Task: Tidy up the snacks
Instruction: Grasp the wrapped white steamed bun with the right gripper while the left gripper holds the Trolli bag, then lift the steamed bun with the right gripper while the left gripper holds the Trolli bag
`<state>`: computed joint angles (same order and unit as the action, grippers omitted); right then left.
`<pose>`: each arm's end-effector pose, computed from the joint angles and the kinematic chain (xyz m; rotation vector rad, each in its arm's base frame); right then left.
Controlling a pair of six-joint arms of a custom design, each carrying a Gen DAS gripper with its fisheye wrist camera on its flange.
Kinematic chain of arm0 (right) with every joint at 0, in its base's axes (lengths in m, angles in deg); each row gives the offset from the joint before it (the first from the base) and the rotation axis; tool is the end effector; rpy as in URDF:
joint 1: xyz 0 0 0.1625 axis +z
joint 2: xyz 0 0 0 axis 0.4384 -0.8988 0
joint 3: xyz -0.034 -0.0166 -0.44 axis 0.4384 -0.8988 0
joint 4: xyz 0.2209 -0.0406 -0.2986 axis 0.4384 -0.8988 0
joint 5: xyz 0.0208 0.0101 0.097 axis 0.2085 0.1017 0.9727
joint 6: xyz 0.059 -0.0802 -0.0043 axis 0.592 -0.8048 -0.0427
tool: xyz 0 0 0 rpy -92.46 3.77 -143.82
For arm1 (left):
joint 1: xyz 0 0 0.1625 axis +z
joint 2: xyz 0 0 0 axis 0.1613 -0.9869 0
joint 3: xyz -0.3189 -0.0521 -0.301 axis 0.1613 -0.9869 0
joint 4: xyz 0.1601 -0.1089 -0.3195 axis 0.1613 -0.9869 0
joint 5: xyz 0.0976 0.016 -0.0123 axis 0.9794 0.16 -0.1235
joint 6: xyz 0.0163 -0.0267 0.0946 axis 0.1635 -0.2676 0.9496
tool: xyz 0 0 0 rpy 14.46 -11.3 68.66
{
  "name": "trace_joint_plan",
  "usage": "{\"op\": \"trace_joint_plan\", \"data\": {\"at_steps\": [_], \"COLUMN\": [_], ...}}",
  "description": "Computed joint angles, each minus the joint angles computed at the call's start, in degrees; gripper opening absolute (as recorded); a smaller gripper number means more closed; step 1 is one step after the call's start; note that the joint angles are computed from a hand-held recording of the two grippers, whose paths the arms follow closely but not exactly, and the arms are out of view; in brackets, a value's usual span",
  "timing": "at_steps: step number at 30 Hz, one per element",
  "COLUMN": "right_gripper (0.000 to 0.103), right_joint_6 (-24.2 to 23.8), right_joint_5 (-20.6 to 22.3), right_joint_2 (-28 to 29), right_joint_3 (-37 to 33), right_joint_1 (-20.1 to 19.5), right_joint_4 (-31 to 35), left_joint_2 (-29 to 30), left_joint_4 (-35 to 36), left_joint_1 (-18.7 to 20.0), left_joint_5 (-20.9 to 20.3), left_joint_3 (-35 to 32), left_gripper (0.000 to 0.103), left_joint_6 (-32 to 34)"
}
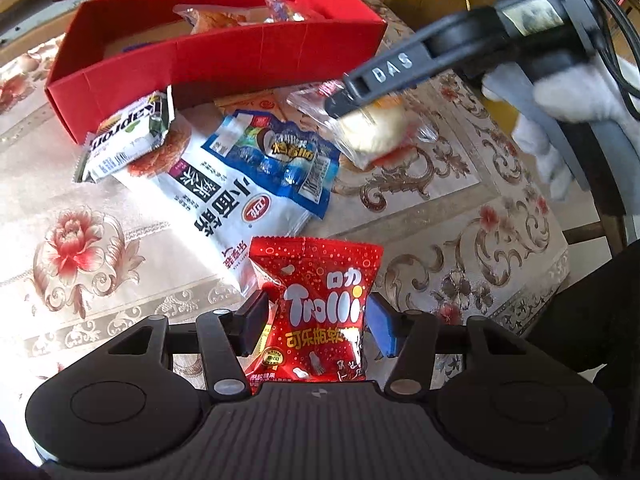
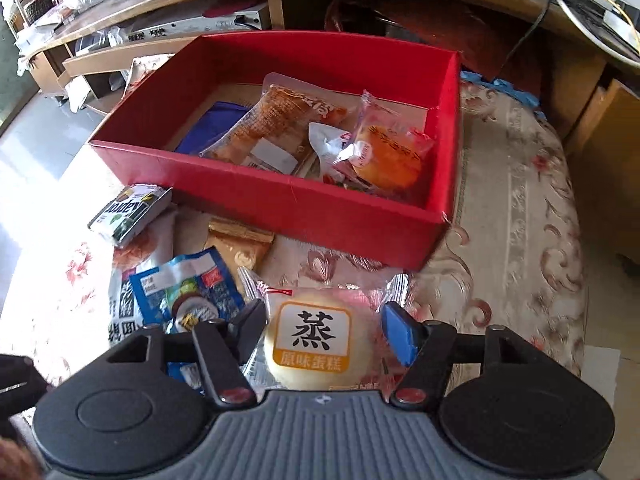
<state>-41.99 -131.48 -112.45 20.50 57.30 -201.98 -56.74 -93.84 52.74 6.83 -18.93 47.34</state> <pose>-0.0149 -0.8319 0.1875 0.1606 -2.3973 0.5971 -0.2212 -0.7859 -0.0445 1.1059 2.4898 0.0367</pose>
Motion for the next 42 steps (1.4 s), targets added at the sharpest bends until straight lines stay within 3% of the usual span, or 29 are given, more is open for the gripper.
{"op": "trace_joint_plan", "data": {"at_steps": [12,15,17,19,22,25,27,30,42], "right_gripper": [0.064,0.071,0.083,0.087,0.099,0.099,0.095,0.073,0.059], "right_joint_6": [1.4,2.8,2.2,1.7,1.3,0.5,-0.2,-2.9,-2.0], "right_joint_5": [1.0,0.4,-0.4,-0.8,-0.5,-2.7,-5.0,-6.8,-4.3], "right_joint_2": [-4.6,-3.7,-2.9,-2.8,-3.3,-2.3,-1.1,-1.1,-6.7], "right_joint_3": [9.4,8.1,6.6,6.6,6.9,6.5,5.7,7.3,17.1], "right_joint_1": [-0.1,-0.4,-0.3,-0.3,-0.5,-0.5,-0.2,0.3,0.6], "right_joint_4": [-6.9,-5.4,-3.5,-3.0,-0.7,-1.8,-2.5,-5.6,-13.7], "left_joint_2": [-0.1,0.1,0.1,0.2,0.3,1.1,1.0,0.2,-0.9], "left_joint_4": [-2.5,-1.8,-0.9,0.7,1.4,2.0,0.1,-3.4,-6.6], "left_joint_1": [-0.1,-0.1,-0.1,0.0,-0.3,-0.6,-1.1,-1.5,-1.7], "left_joint_5": [-0.4,0.0,0.5,0.4,2.0,4.0,5.6,7.5,3.0], "left_joint_3": [0.3,0.2,0.3,0.1,0.8,0.6,2.1,4.8,4.0], "left_gripper": [0.062,0.062,0.065,0.078,0.084,0.084,0.081,0.066,0.050], "left_joint_6": [0.2,0.3,0.3,0.5,2.0,2.8,4.3,6.0,3.2]}}
